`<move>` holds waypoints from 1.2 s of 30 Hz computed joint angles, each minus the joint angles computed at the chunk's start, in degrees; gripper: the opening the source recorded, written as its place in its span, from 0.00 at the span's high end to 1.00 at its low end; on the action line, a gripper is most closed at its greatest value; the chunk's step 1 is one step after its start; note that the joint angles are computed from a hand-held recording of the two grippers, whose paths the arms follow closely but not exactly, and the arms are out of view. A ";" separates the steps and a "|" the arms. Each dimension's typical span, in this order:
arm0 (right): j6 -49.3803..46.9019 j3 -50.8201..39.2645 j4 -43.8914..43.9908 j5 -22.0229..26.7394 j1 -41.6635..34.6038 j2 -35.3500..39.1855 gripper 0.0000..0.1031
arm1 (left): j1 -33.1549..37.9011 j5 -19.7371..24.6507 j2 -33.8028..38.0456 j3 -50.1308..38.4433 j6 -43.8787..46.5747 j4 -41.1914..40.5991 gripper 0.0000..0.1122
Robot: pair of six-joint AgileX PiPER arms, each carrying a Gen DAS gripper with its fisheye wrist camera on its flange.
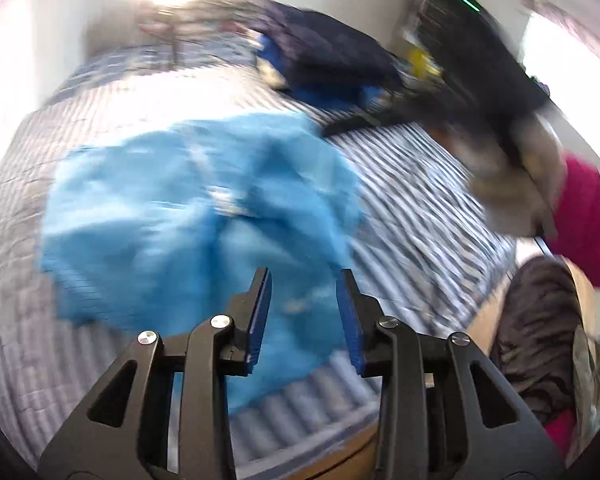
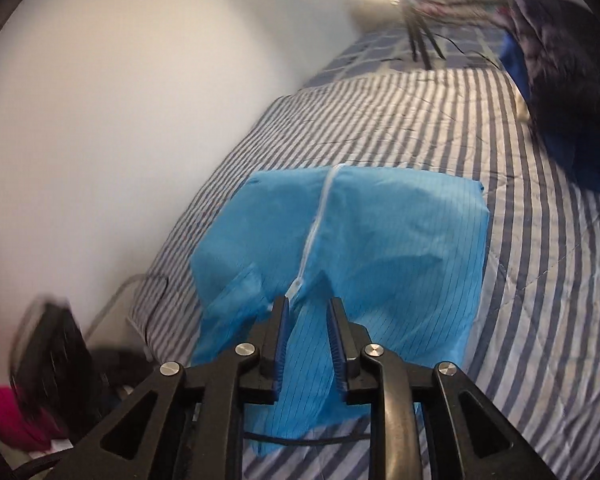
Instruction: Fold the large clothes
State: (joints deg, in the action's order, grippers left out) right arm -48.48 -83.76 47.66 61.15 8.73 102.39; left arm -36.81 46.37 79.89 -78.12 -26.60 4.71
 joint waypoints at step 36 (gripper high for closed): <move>11.96 -3.29 -3.94 -3.23 -3.93 11.77 0.97 | 41.91 8.90 13.06 -4.61 23.34 -29.91 0.95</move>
